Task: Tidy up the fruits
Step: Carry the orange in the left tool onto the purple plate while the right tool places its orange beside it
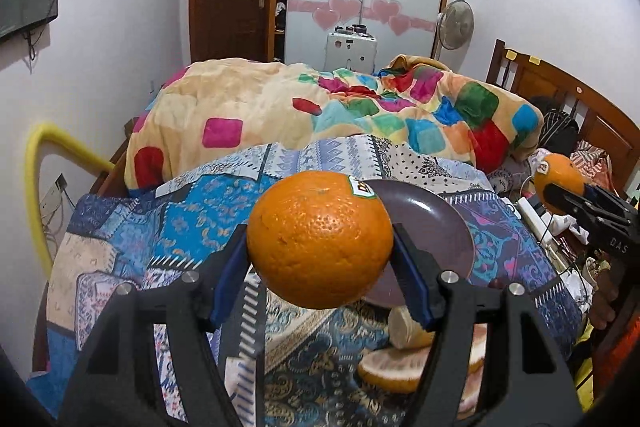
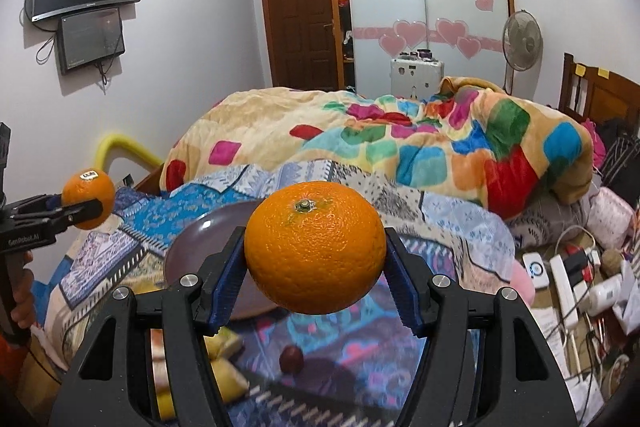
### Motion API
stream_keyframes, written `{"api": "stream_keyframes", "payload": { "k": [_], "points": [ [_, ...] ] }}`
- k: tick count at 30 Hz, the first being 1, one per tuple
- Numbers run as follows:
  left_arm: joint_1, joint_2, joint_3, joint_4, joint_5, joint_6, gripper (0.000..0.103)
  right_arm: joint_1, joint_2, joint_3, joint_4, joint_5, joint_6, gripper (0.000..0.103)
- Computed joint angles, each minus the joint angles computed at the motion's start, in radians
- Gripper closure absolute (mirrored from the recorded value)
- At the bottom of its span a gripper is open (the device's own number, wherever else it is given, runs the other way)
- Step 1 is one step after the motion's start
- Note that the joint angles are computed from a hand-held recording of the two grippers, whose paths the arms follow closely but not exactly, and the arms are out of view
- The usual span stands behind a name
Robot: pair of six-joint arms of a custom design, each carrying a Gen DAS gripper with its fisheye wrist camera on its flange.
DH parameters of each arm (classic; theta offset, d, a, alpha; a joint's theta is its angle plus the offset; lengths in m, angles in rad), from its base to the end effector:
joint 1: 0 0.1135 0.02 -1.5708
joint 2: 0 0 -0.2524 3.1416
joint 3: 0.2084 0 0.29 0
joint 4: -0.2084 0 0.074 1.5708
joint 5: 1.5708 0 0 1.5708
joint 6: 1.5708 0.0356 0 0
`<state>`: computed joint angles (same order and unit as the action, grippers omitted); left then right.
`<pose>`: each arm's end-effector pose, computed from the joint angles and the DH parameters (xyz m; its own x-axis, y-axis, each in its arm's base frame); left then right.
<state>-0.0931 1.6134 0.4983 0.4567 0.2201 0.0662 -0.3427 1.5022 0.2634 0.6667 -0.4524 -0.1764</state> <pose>0.2935 -0.0352 0.0708 -0.5905 0.1200 -0.7981 0.3024 0.9497 -0.0810 0.2322 -0.0663 0.0592 -0.4943 0.0088 -0.8693 -0.1327 0.9875 0.0854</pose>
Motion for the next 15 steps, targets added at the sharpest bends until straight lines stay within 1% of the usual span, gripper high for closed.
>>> {"api": "stream_keyframes", "payload": {
  "k": [7, 12, 15],
  "points": [
    [-0.061, 0.118, 0.119, -0.021, -0.043, -0.003, 0.035, 0.100, 0.087, 0.075, 0.031, 0.076, 0.010, 0.041],
    [-0.086, 0.185, 0.178, -0.009, -0.059, 0.004, 0.035, 0.161, 0.192, 0.139, 0.074, 0.127, 0.009, 0.041],
    [-0.097, 0.223, 0.214, -0.016, -0.075, 0.009, 0.035, 0.181, 0.259, 0.196, 0.064, 0.135, 0.012, 0.041]
  ]
}}
